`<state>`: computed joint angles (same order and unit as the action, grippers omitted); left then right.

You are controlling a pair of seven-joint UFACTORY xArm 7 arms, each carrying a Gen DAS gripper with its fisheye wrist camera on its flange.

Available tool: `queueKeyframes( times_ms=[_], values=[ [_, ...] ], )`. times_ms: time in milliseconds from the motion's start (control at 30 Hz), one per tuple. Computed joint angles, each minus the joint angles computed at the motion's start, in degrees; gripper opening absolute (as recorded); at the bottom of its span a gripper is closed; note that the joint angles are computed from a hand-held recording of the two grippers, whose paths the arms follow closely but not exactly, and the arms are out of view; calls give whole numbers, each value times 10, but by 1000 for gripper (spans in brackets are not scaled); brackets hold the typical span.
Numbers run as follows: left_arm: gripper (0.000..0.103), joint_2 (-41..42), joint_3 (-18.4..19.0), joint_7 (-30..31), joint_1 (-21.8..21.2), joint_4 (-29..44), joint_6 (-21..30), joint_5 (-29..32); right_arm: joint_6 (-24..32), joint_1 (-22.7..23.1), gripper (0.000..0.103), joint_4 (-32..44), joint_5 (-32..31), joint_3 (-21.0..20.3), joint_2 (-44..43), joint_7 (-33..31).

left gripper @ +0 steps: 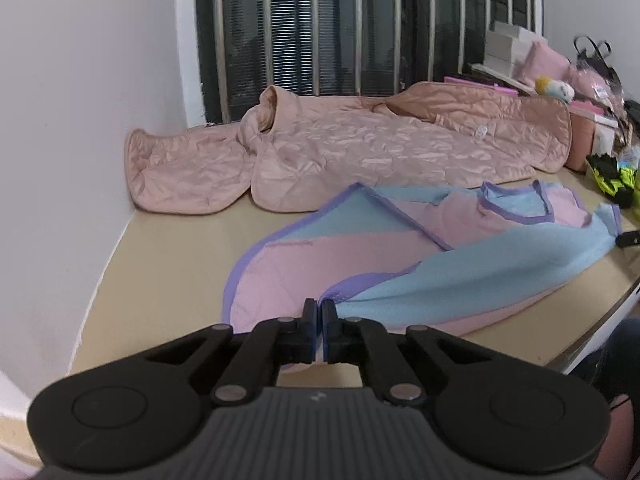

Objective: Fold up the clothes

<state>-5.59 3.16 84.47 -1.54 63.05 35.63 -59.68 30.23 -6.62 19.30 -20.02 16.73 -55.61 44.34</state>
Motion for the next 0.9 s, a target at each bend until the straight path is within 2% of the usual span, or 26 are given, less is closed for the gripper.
queueKeyframes(
  times_ms=[67,167,233,267,300,400,500,567,633,667,733,767,867,900],
  values=[
    [6,6,-14,4,-9,-5,-66,12,9,-3,5,4,-3,5,1,1],
    [14,16,-28,-41,-18,-16,-140,63,25,-7,5,13,-11,14,4,6],
    [34,-2,-28,-67,-23,-42,-173,84,41,-9,7,18,-13,20,2,15],
    [47,-18,-17,-55,-27,-52,-162,62,51,-11,9,20,-15,23,0,21],
    [56,-39,1,-31,-33,-63,-130,24,61,-12,12,22,-18,27,-2,27],
    [72,-79,49,26,-42,-87,-36,-28,69,-4,13,15,-23,27,-19,43],
    [72,-71,31,30,-33,-91,-53,12,63,-3,13,8,-33,31,-35,57],
    [72,-66,24,30,-34,-94,-68,41,38,-9,13,5,-45,37,-42,68],
    [69,-55,28,35,-38,-84,-63,43,8,-5,13,2,-50,36,-45,68],
    [60,-47,32,40,-39,-74,-55,35,-6,3,13,6,-47,31,-37,60],
    [34,-29,31,41,-35,-57,-44,27,-22,20,14,12,-37,24,-17,42],
    [5,-20,31,40,-29,-46,-26,26,-28,24,14,17,-32,25,-4,36],
    [2,1,30,49,-9,-18,27,17,-36,36,15,32,-20,31,39,20],
    [2,3,26,55,-3,-15,30,14,-33,38,15,38,-17,33,53,17]
  ],
)
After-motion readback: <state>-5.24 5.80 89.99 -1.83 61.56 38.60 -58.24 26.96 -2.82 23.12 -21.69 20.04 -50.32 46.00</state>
